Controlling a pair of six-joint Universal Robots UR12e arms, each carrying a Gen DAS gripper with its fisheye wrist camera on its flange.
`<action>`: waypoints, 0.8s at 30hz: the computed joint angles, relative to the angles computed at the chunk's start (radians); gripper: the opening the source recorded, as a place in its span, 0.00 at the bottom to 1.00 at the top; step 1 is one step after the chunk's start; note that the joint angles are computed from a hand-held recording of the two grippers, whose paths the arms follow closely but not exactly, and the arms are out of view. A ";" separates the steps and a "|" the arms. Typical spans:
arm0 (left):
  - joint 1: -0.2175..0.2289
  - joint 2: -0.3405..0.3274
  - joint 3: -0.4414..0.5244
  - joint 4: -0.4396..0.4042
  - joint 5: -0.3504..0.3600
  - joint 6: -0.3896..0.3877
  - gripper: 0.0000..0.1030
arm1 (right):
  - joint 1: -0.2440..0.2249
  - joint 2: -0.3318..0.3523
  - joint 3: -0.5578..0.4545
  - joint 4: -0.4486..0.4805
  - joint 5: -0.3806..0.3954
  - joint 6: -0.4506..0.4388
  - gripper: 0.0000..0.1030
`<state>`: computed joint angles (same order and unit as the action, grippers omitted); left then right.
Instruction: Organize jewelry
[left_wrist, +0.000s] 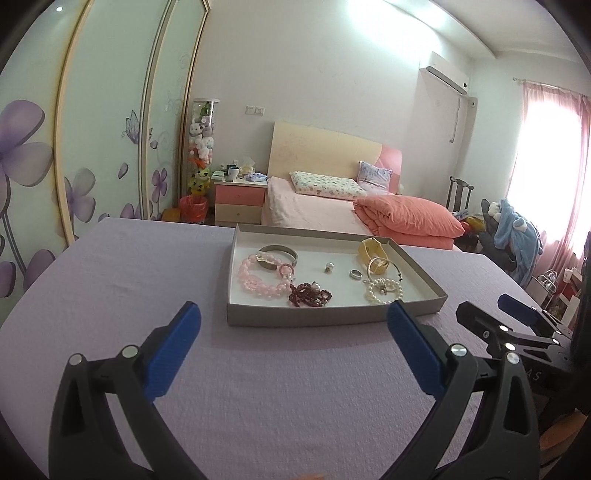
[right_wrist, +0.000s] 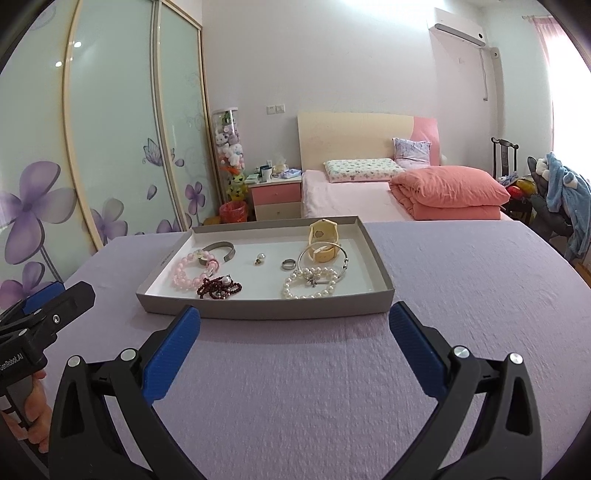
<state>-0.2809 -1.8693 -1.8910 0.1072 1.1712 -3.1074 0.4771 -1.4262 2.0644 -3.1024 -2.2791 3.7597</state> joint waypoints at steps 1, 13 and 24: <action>0.000 0.000 0.000 0.000 0.000 0.000 0.96 | 0.000 0.001 0.001 -0.009 -0.002 -0.002 0.98; 0.001 0.003 -0.006 0.009 -0.015 0.007 0.96 | 0.003 0.004 0.003 -0.039 0.002 -0.017 0.98; -0.001 0.002 -0.004 0.007 -0.013 0.009 0.96 | 0.005 0.005 0.001 -0.041 0.003 -0.016 0.98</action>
